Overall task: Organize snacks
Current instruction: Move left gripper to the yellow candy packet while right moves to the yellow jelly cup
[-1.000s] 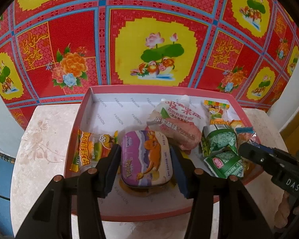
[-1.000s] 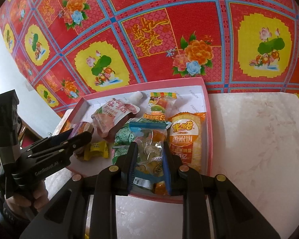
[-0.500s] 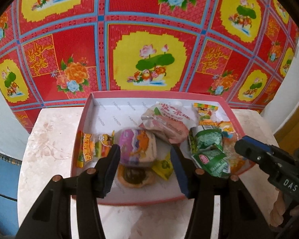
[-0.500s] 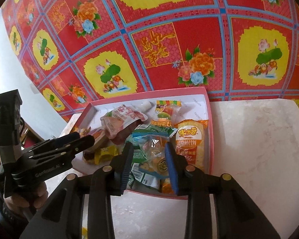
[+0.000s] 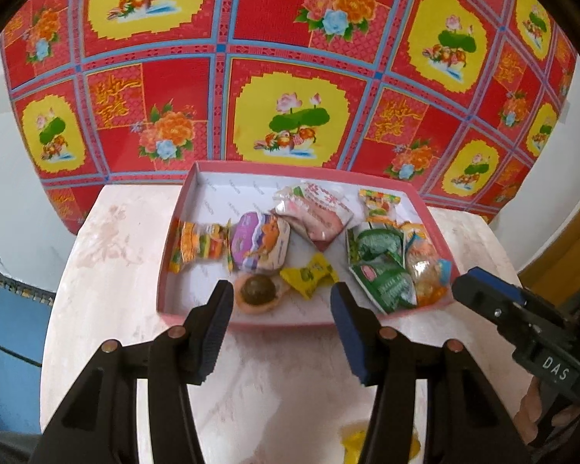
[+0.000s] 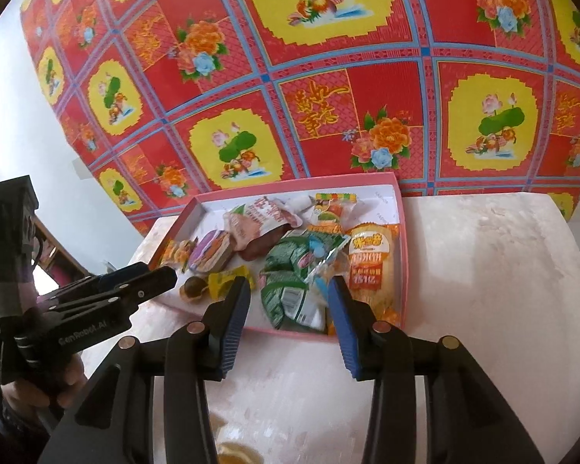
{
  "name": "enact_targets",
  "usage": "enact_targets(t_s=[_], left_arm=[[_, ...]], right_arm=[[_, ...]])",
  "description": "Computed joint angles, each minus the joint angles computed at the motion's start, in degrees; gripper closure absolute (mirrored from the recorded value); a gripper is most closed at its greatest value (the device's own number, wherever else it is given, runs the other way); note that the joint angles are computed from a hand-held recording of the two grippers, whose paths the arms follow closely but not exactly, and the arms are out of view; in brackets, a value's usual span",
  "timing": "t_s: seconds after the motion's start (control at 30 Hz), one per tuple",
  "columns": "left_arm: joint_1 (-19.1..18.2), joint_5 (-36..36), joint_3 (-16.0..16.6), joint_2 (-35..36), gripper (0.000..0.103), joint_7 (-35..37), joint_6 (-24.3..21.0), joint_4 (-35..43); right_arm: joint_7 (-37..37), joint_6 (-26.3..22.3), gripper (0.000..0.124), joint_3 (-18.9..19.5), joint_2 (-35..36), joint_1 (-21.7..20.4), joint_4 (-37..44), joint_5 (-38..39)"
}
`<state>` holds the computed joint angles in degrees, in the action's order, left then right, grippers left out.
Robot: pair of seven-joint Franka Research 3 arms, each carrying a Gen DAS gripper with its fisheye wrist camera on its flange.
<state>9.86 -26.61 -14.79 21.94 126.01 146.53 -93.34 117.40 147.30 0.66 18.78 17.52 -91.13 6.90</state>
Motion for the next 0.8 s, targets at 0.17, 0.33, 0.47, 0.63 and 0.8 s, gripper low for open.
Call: enact_targets(t_s=[0.17,0.33,0.47,0.63,0.8], left_arm=[[0.2,-1.1,0.3,-3.5,0.048,0.8,-0.3,-4.5],[0.0,-3.8,1.1,-7.2,0.048,3.8,-0.5,-9.2],[-0.9,-5.6,2.2,-9.8,0.048,5.8,-0.9,-12.4],[-2.3,-7.3,3.5,-12.3,0.048,8.0,-0.7,-15.7],[-3.6,-7.5,4.8,-14.0,0.048,8.8,-0.7,-18.6]], right_arm=[[0.6,-0.8,0.081,0.4,-2.7,0.4,-2.8,0.2],[2.1,-1.8,0.081,0.5,-5.4,1.0,-5.6,-1.6],[3.7,-2.2,0.081,0.9,-7.6,1.2,-8.0,-2.3],[5.7,-3.4,0.081,1.4,-9.7,1.4,-10.2,-3.7],[7.1,-4.2,0.081,2.0,-11.1,1.5,-11.8,-4.5]])
